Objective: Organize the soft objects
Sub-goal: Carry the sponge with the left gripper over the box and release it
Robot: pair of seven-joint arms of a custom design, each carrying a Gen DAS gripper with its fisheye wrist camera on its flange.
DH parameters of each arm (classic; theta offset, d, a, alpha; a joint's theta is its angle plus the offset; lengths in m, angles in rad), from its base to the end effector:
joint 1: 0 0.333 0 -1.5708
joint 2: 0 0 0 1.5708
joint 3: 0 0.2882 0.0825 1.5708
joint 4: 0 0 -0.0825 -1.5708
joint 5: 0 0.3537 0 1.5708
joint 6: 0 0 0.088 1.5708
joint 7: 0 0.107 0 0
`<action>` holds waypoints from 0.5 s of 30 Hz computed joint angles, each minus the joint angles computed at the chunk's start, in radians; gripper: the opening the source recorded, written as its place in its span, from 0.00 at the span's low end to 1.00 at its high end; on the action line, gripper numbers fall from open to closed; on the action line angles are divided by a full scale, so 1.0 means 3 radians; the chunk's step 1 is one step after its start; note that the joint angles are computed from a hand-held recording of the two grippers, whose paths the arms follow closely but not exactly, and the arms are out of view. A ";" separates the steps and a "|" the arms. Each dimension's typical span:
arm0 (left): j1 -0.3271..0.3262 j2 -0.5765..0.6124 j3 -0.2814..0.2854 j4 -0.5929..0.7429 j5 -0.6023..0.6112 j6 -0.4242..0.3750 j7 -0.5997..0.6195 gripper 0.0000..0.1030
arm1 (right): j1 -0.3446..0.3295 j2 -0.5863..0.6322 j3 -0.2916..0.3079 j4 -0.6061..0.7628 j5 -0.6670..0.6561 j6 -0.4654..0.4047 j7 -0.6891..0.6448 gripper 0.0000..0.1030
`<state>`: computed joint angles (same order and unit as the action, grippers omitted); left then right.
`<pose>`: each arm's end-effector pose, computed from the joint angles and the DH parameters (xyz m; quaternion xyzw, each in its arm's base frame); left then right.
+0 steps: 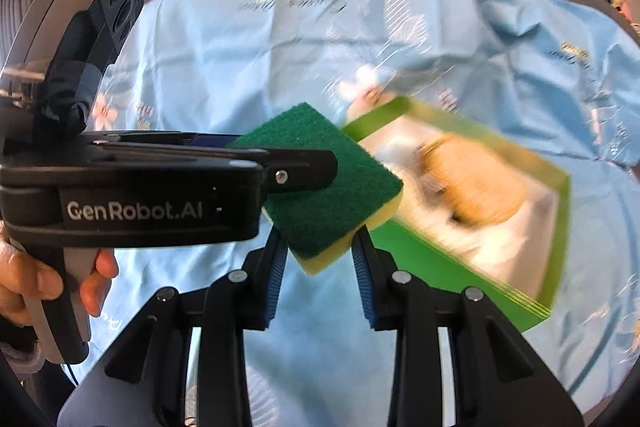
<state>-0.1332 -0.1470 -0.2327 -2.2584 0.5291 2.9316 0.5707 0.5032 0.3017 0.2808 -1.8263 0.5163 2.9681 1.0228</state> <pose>0.4722 -0.2201 0.4996 -0.6898 0.5937 -0.3602 0.2048 0.4897 0.4152 0.4572 -0.8386 0.3346 -0.1025 0.4173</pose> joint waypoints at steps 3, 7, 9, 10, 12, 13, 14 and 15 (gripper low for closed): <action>-0.0019 0.0324 -0.0010 0.0489 0.0054 -0.0180 0.0096 0.61 | -0.0086 0.0083 -0.0026 0.0209 0.0023 -0.0059 -0.0034 0.32; -0.0113 0.0748 0.0067 0.1041 -0.0106 -0.0380 0.0340 0.61 | -0.0252 0.0304 -0.0038 0.0656 0.0142 -0.0314 -0.0072 0.32; -0.0141 0.0971 0.0101 0.1275 -0.0261 -0.0435 0.0452 0.61 | -0.0259 0.0428 -0.0096 0.0862 0.0104 -0.0453 -0.0008 0.32; -0.0159 0.1035 0.0122 0.1333 -0.0293 -0.0455 0.0467 0.61 | -0.0251 0.0516 -0.0140 0.0993 0.0056 -0.0531 0.0045 0.32; -0.0188 0.1184 0.0158 0.1470 -0.0354 -0.0507 0.0499 0.61 | -0.0228 0.0675 -0.0213 0.1223 -0.0057 -0.0678 0.0152 0.33; -0.0194 0.1274 0.0172 0.1540 -0.0398 -0.0543 0.0516 0.61 | -0.0221 0.0773 -0.0240 0.1359 -0.0107 -0.0765 0.0207 0.33; -0.0202 0.1322 0.0184 0.1580 -0.0432 -0.0565 0.0528 0.61 | -0.0203 0.0876 -0.0273 0.1496 -0.0170 -0.0849 0.0273 0.33; -0.0199 0.1396 0.0189 0.1638 -0.0492 -0.0618 0.0550 0.61 | -0.0185 0.0957 -0.0303 0.1607 -0.0233 -0.0922 0.0331 0.34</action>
<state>-0.1930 0.2718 -0.1759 -1.7671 0.3816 2.7463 0.7359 0.4477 0.5889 0.1900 -1.3442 0.4463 2.6915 1.1222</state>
